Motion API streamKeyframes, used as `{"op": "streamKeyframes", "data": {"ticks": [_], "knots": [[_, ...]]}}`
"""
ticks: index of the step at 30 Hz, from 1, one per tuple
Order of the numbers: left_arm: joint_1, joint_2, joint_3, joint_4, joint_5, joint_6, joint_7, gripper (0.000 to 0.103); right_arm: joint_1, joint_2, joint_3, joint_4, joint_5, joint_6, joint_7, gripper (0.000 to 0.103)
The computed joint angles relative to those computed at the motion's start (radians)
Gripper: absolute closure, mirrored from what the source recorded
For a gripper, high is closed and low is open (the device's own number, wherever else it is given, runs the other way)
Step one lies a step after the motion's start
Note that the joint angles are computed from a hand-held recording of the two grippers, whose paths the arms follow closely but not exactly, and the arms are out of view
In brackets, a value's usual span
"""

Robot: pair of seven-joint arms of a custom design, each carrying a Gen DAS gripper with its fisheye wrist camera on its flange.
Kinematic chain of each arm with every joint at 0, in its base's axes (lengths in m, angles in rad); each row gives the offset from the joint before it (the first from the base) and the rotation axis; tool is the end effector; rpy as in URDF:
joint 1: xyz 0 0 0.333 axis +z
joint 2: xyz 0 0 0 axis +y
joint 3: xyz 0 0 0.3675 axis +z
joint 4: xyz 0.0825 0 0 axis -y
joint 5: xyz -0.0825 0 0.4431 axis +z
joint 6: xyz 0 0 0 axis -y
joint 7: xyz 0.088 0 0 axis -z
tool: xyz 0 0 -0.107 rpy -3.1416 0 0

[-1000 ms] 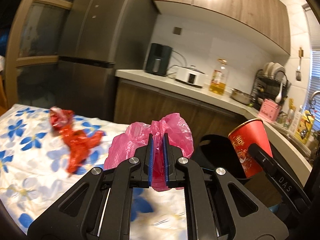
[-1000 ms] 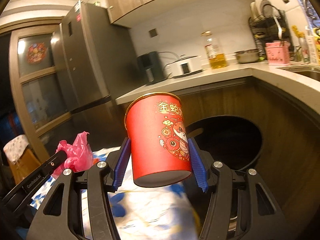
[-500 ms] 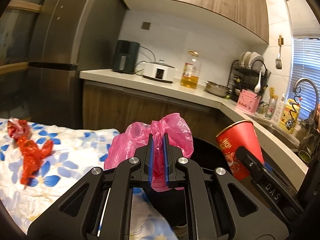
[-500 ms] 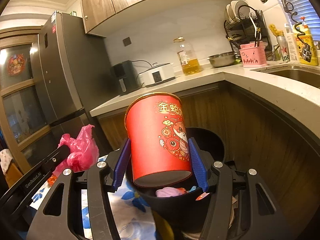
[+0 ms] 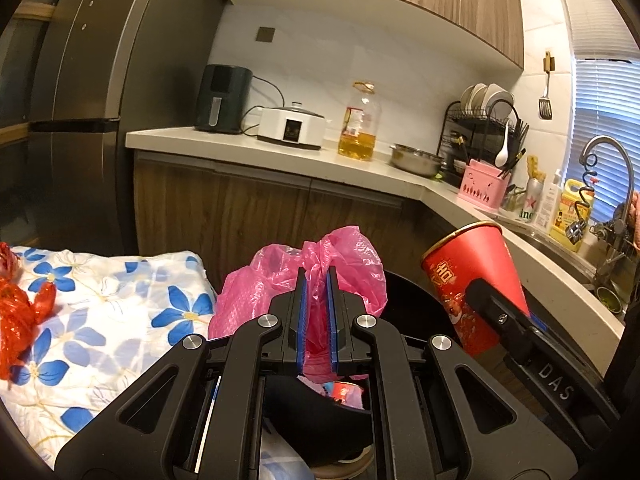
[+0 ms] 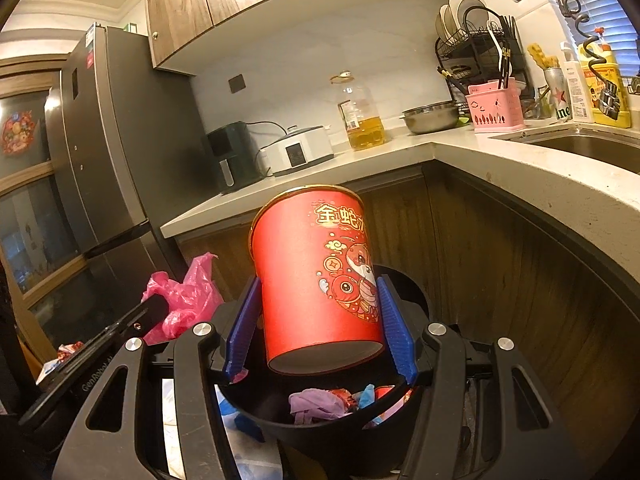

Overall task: Collect trash
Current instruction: 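Open both tools to drop the pink bag and red cup into the bin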

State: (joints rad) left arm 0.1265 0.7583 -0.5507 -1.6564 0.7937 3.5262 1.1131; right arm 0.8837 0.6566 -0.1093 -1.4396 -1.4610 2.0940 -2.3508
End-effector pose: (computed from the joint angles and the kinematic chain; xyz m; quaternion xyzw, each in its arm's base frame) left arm 0.7225 -0.3014 0.3667 -0.4050 0.7062 -0.5538 0.1750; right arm 0.6092 0.5566 0.3587 -0.3353 0.7241 -0.4302 0.4221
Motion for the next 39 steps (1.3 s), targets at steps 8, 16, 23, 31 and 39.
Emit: {"op": "streamKeyframes", "data": {"ticks": [8,16,23,31,39], "knots": [[0.048,0.084,-0.101,0.062,0.047,-0.069,0.038,0.095,-0.007,0.008,-0.007,0.008,0.002,0.006,0.001,0.044],[0.129,0.191,-0.261,0.102,0.07,-0.159,0.163,0.094,-0.017,0.018,-0.014,0.02,-0.001,0.026,-0.002,0.042],[0.161,0.241,-0.333,0.112,0.022,-0.226,0.275,0.066,-0.027,0.009,-0.02,0.001,-0.019,0.068,0.031,0.035],[0.18,0.243,-0.345,0.084,-0.094,-0.193,0.342,0.027,-0.021,-0.003,-0.01,-0.016,-0.014,0.029,0.056,0.032],[0.285,0.348,-0.516,0.052,-0.123,-0.271,0.495,0.026,-0.013,-0.019,0.001,-0.033,-0.014,-0.011,0.062,0.032]]}}
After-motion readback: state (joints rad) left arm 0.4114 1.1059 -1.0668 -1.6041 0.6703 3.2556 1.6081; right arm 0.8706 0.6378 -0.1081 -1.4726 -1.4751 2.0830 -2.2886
